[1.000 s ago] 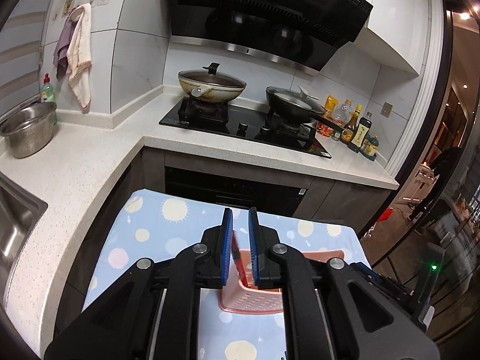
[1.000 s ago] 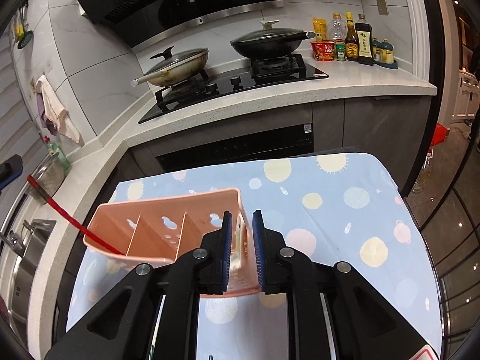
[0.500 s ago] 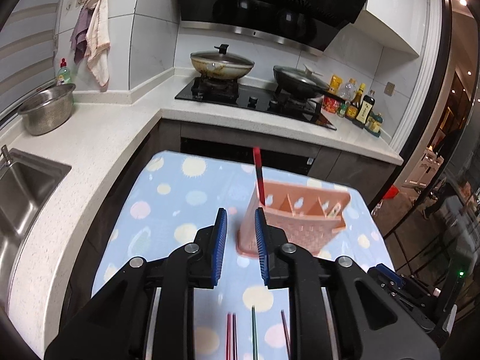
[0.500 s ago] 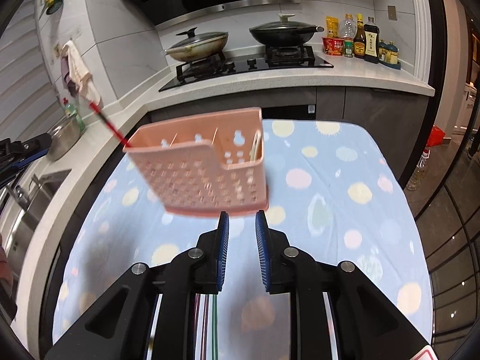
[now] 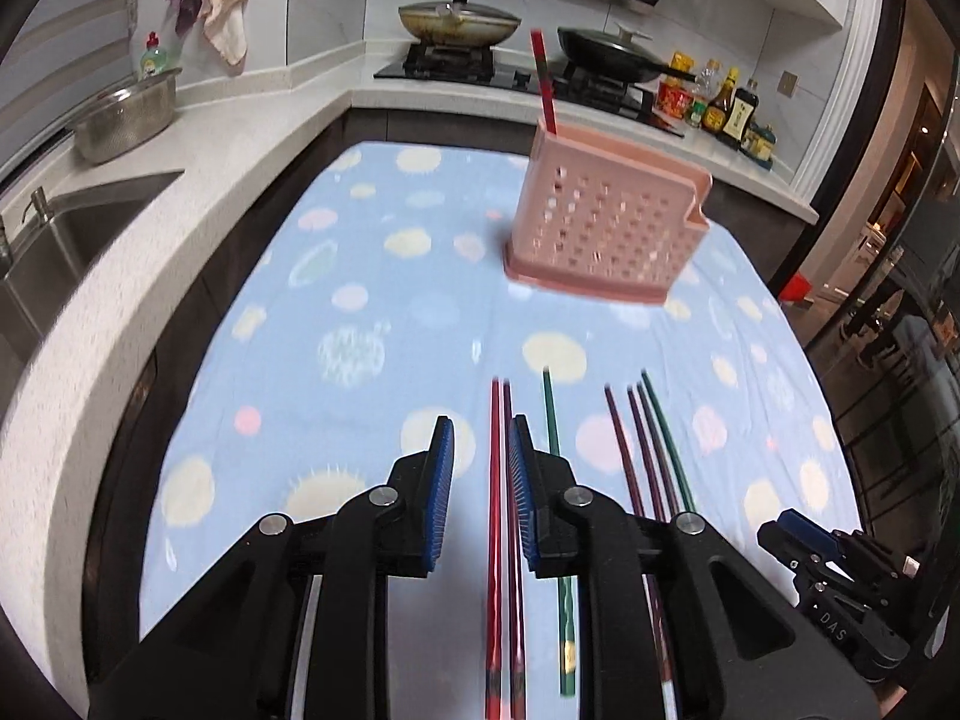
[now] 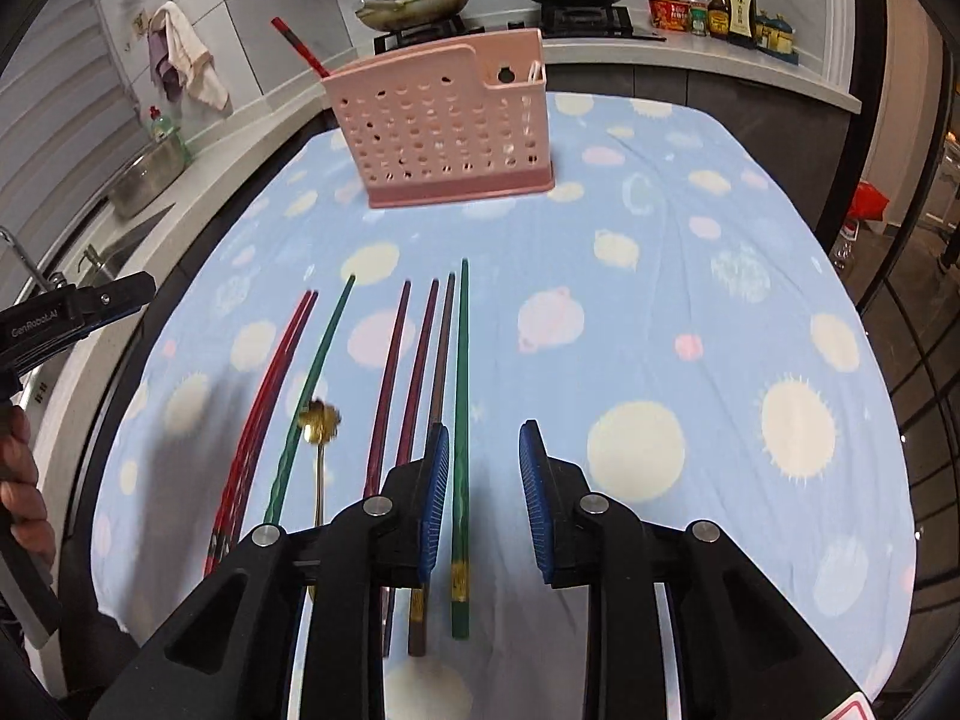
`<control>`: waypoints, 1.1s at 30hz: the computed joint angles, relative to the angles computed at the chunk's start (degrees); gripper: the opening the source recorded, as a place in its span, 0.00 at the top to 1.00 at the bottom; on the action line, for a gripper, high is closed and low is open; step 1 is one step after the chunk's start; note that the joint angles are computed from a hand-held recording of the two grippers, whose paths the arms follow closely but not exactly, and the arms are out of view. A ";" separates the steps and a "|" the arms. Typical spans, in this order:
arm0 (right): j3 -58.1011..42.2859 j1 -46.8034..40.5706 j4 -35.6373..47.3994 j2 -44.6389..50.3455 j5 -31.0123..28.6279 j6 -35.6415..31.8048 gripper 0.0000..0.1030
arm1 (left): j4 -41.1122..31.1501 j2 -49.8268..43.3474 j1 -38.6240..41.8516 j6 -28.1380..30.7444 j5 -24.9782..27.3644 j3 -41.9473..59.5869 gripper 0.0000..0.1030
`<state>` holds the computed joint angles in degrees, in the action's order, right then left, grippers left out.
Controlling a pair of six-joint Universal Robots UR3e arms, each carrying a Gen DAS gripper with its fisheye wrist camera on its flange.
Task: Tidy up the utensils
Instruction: 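Grasp a second red chopstick with the left tool while the right tool approaches a green chopstick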
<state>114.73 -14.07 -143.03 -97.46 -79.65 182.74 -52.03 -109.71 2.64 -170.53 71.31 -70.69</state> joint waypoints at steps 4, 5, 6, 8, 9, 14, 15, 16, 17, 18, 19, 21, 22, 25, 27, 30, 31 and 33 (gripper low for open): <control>4.80 1.07 -0.16 -3.12 -0.72 0.51 0.76 | 3.09 5.72 0.80 1.55 -0.01 -11.41 0.82; 5.73 1.22 -0.36 -3.70 -0.97 0.52 0.76 | 3.52 6.78 1.11 1.99 -0.03 -13.63 0.82; 6.61 1.39 -0.52 -4.15 -1.14 0.62 0.76 | 3.63 7.96 1.57 2.56 -0.28 -15.97 0.82; 7.94 1.41 -0.53 -4.77 -0.82 0.76 0.76 | 3.80 9.53 2.07 3.18 -0.08 -19.23 0.82; 8.29 1.54 -0.61 -4.85 -0.87 0.77 0.76 | 3.79 10.30 2.36 3.59 0.02 -20.89 0.82; 9.00 1.73 -0.88 -5.01 -0.76 0.83 0.76 | 4.00 13.41 3.27 4.64 -0.35 -26.55 0.82; 9.09 1.72 -0.96 -4.92 -0.55 0.84 0.76 | 4.03 13.54 3.21 4.84 -0.20 -26.98 0.82; 9.10 1.74 -1.05 -4.71 -0.36 0.87 0.76 | 3.99 13.65 2.98 4.90 0.18 -27.27 0.82; 8.86 1.78 -1.03 -4.36 -0.24 0.92 0.76 | 3.85 13.86 2.80 4.97 0.37 -27.68 0.82; 8.79 1.84 -1.06 -4.10 -0.18 0.97 0.76 | 3.78 14.04 2.82 5.06 0.31 -28.07 0.82; 8.78 1.89 -1.20 -3.89 -0.05 1.01 0.76 | 3.65 14.12 2.80 5.15 0.31 -28.23 0.82; 8.86 2.25 -1.67 -3.43 -0.26 1.06 0.76 | 3.67 14.50 2.85 5.34 0.11 -28.96 0.82; 8.90 2.48 -1.92 -3.08 -0.45 1.07 0.76 | 3.48 14.52 2.85 5.35 0.05 -29.02 0.82; 8.89 2.57 -2.20 -2.33 -0.29 1.11 0.78 | 3.15 14.64 2.74 5.51 -0.01 -29.48 0.82; 8.90 2.92 -2.67 -1.93 -0.75 1.14 0.79 | 3.39 14.89 2.62 5.71 0.02 -30.22 0.82; 9.15 2.89 -3.05 -1.44 -0.83 1.13 0.81 | 3.75 14.57 2.15 5.84 0.33 -30.77 0.82; 9.28 2.82 -3.17 -1.40 -0.78 1.12 0.81 | 3.93 14.45 1.99 5.86 0.52 -30.92 0.82; 9.44 2.83 -3.44 -1.34 -0.93 1.08 0.83 | 3.75 14.24 1.94 5.93 0.33 -31.01 0.82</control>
<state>124.17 -11.24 -146.47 -98.81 -80.58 183.82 -48.28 -95.47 4.59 -164.60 71.64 -101.69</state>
